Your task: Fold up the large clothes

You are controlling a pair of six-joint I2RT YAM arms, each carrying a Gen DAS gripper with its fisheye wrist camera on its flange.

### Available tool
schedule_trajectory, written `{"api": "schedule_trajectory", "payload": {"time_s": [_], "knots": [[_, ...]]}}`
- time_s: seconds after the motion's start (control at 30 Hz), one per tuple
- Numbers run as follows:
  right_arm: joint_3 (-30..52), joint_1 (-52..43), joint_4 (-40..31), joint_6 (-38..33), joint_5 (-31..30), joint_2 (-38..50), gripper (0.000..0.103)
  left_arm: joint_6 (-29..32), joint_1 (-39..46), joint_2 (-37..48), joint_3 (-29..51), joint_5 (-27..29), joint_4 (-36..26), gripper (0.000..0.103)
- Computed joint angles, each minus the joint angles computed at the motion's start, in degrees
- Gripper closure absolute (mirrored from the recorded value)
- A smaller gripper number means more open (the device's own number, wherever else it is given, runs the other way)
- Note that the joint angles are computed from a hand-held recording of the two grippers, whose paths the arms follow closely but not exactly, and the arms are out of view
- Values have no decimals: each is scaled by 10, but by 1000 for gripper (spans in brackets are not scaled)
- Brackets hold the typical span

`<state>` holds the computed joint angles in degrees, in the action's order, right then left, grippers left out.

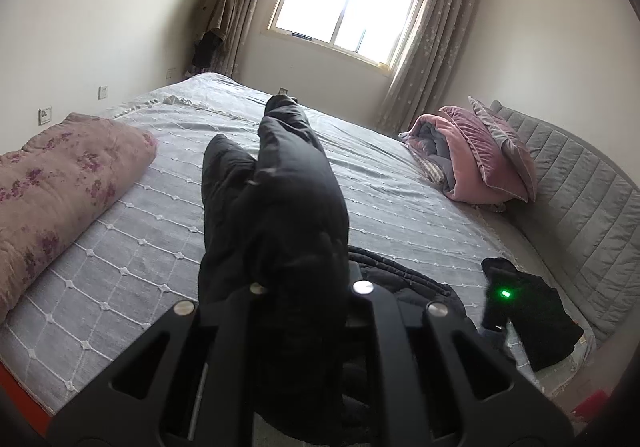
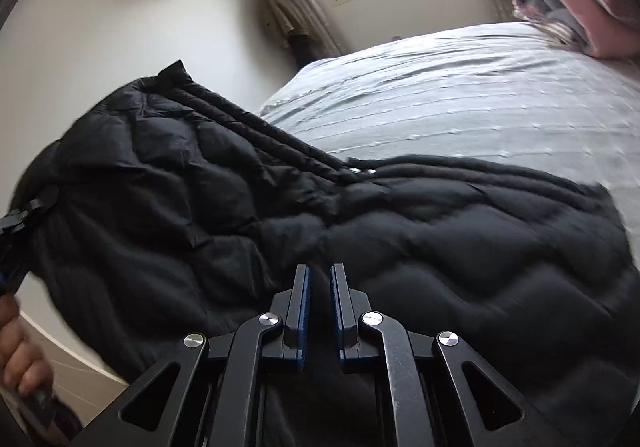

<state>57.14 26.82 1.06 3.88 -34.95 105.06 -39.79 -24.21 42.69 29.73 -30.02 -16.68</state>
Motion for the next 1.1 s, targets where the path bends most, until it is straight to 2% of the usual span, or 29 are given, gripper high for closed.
{"api": "schedule_trajectory", "payload": {"time_s": [0.1, 0.13, 0.17, 0.23, 0.33, 0.4, 0.47, 0.57, 0.7, 0.73, 0.87, 0.97, 1.1], "knots": [[130, 54, -77, 41, 36, 116, 93, 16, 2, -8, -11, 1, 8, 91], [186, 76, -117, 49, 82, 168, 98, 22, 1, -10, -13, -1, 9, 91], [216, 88, -115, 64, 101, 211, 103, 25, 0, -7, -12, -1, 6, 91], [238, 90, -98, 99, 68, 249, 103, 32, 9, 2, -22, 14, 26, 91], [241, 109, -113, 86, 113, 239, 103, 57, 1, 11, -24, -4, 40, 91], [241, 99, -126, 78, 91, 233, 103, 61, 19, 1, -23, 28, 46, 91], [224, 74, -147, 78, 52, 209, 98, 63, 21, -7, -22, 41, 45, 91], [106, 17, -105, 34, 2, 99, 91, 69, 3, -10, -17, 30, 41, 91], [47, -81, -177, -48, -1, 10, 90, 66, -41, 15, 1, -3, 43, 91], [26, -109, -175, -53, -8, -7, 89, 63, -51, 25, 6, -10, 46, 91], [-14, -249, -139, -39, -69, -2, 86, 54, -112, 103, 54, -60, 56, 91], [-20, -297, -135, -43, -42, 17, 83, 62, -171, 182, 105, -111, 65, 91], [3, -382, -169, -62, -127, 24, 83, 81, -227, 286, 169, -152, 87, 91]]}}
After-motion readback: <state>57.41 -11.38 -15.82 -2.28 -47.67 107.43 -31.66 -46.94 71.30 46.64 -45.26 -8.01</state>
